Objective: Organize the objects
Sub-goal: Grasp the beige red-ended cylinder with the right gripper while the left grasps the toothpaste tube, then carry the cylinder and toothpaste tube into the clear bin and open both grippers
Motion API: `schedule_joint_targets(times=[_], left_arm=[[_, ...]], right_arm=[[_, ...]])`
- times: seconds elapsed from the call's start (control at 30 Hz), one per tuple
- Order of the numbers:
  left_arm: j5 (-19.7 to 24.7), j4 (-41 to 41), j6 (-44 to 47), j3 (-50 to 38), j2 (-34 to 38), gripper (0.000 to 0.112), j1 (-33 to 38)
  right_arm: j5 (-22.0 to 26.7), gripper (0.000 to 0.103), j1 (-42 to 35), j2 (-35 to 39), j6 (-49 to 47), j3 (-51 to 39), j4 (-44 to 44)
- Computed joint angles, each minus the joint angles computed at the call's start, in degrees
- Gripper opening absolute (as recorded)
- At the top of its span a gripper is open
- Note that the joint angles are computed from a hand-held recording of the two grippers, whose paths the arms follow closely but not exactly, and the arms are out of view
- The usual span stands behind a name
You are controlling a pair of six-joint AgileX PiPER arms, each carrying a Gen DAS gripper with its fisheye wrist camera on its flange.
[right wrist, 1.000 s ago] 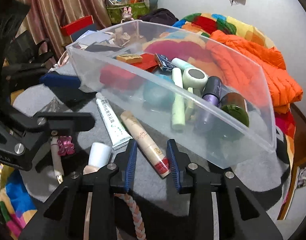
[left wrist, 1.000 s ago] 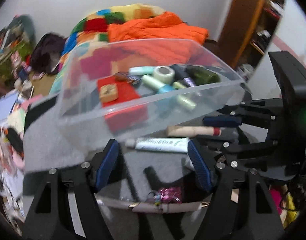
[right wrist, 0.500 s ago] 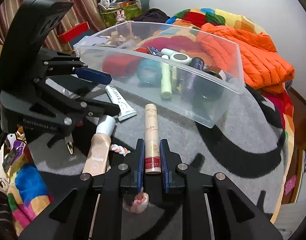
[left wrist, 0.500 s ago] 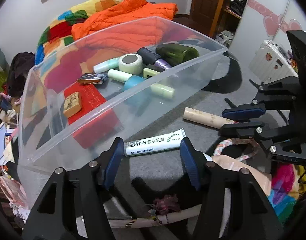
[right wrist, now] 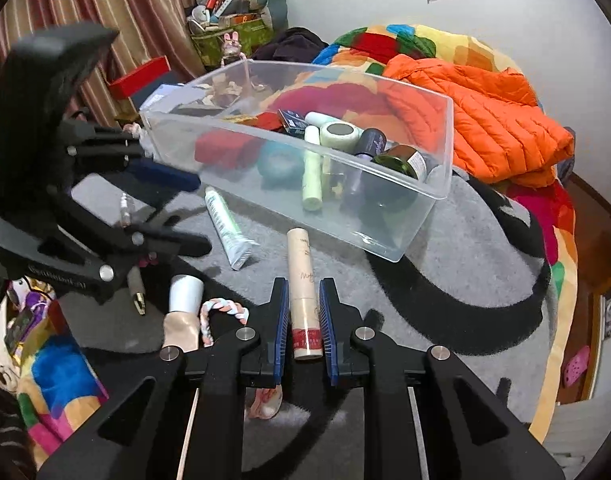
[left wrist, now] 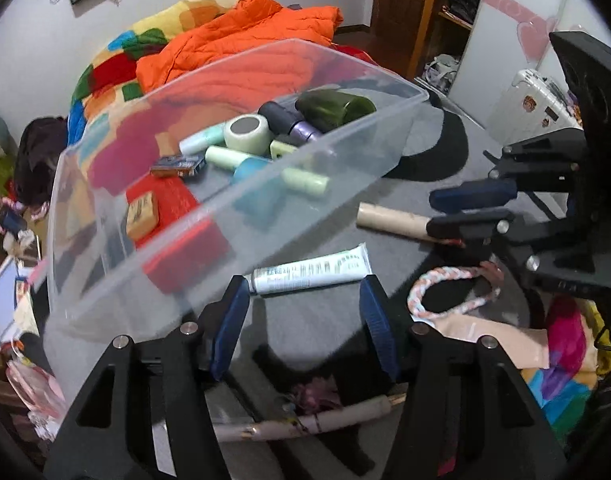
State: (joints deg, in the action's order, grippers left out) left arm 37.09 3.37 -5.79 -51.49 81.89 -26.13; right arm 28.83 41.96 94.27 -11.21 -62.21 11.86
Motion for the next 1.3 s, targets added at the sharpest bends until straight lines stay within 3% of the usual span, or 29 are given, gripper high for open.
schedule_joint_targets(times=[0.2, 0.47, 0.67, 0.73, 0.97, 1.3], left_arm=[[0.59, 1.07, 3.46, -3.97, 5.85, 0.059, -1.0], [1.4, -8.64, 9.8, -5.46, 8.7, 0.059, 2.36], [-0.04, -8.39, 6.5, -2.69, 5.94, 0.034, 2.11], [-0.86, -7.67, 4.87, -1.39, 4.79, 0.021, 1.4], [-2.46, -4.43, -2.77, 3.64, -0.53, 0.015, -1.61], [-3.56, -0.46, -14.4, 10.47, -12.75, 0.015, -1.96]], right_arm=[[0.97, 0.015, -0.23, 2.76, 1.19, -1.77, -0.57], [0.21, 0.015, -1.37, 2.6, -0.63, -0.44, 2.39], [-2.08, 0.014, -1.07, 1.03, 0.96, 2.11, 1.81], [-2.73, 0.014, -0.57, 0.37, 3.04, 2.91, 0.32], [-4.64, 0.014, 1.18, -3.61, 10.8, 6.39, -5.6], [-5.77, 0.014, 1.72, -10.19, 14.45, 8.22, -5.66]])
